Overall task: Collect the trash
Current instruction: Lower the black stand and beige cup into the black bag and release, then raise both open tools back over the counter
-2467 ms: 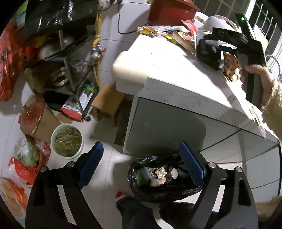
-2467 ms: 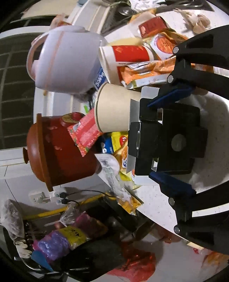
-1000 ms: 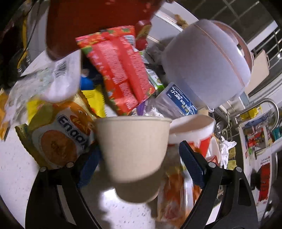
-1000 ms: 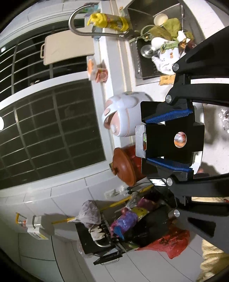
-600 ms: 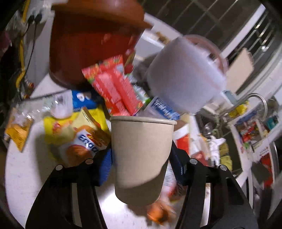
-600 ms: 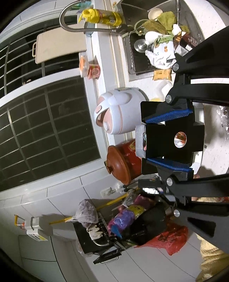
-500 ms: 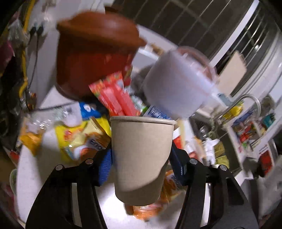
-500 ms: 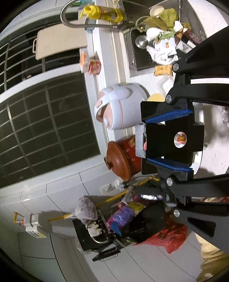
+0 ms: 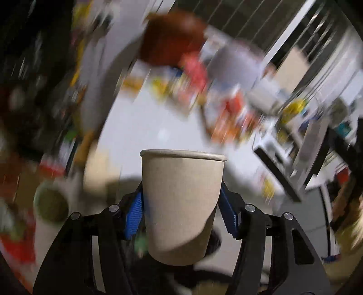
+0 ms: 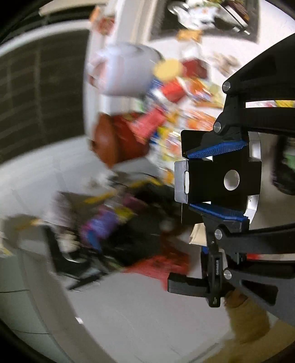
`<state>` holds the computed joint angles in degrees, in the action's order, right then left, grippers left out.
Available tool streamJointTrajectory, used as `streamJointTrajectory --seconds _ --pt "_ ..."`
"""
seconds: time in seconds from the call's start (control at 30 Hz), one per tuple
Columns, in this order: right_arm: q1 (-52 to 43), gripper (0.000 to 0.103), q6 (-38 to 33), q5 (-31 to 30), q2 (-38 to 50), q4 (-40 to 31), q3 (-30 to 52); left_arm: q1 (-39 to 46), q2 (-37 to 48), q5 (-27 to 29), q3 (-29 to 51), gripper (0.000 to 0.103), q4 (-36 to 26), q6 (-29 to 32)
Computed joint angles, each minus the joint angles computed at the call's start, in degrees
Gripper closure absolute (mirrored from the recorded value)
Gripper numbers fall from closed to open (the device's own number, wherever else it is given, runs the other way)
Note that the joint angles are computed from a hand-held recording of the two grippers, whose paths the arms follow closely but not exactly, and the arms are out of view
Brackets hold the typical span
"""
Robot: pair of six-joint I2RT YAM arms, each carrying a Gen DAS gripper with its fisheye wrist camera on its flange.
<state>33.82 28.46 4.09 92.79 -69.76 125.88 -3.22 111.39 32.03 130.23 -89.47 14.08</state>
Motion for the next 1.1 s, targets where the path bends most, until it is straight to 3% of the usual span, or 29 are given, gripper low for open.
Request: streamJointTrajectory --seconds 0.03,0.2,0.4,0.47,0.57,0.7,0.77,0.8,1.0,1.1 --pt "1.1 0.062 1.1 -1.0 -0.4 0.4 -3.1 0.3 -2.7 -1.6 -7.2 0.045 -0.1 1.1" --pt "6.4 0.062 6.3 -3.4 -3.3 6.1 -25.4 -1.8 -10.6 -7.8 -38.7 0.045 12.0 -0.4" --pt "10.4 0.063 11.9 -4.3 -4.4 19.3 -52.9 -8.3 -7.9 -13.9 -58.8 0.045 28.0 -0.5" --pt "10.2 0.063 14.8 -5.3 -3.3 27.5 -62.7 -10.5 -3.7 -14.7 -62.3 0.044 35.0 -2.0" --pt "9.8 0.063 16.9 -5.5 2.0 37.1 -70.8 -12.4 3.9 -16.2 -63.8 0.041 43.2 -4.0" --pt "7.8 0.060 16.7 -8.4 12.1 42.8 -73.3 -15.6 16.2 -21.4 -60.9 0.034 47.0 -5.6" --pt "7.7 0.037 17.0 -7.6 16.6 41.9 -72.4 -17.2 21.7 -24.5 -56.7 0.030 44.1 -6.9" --pt "7.9 0.033 16.9 -6.7 17.5 42.1 -72.7 -17.7 23.5 -24.8 -55.5 0.030 43.2 -7.1" --pt "8.0 0.028 16.6 -5.1 14.2 37.6 -72.0 -17.7 20.6 -24.3 -57.4 0.029 43.4 -7.4" --pt "8.1 0.028 15.8 -4.4 6.7 34.2 -71.7 -15.6 12.5 -22.3 -60.1 0.029 42.4 -5.3"
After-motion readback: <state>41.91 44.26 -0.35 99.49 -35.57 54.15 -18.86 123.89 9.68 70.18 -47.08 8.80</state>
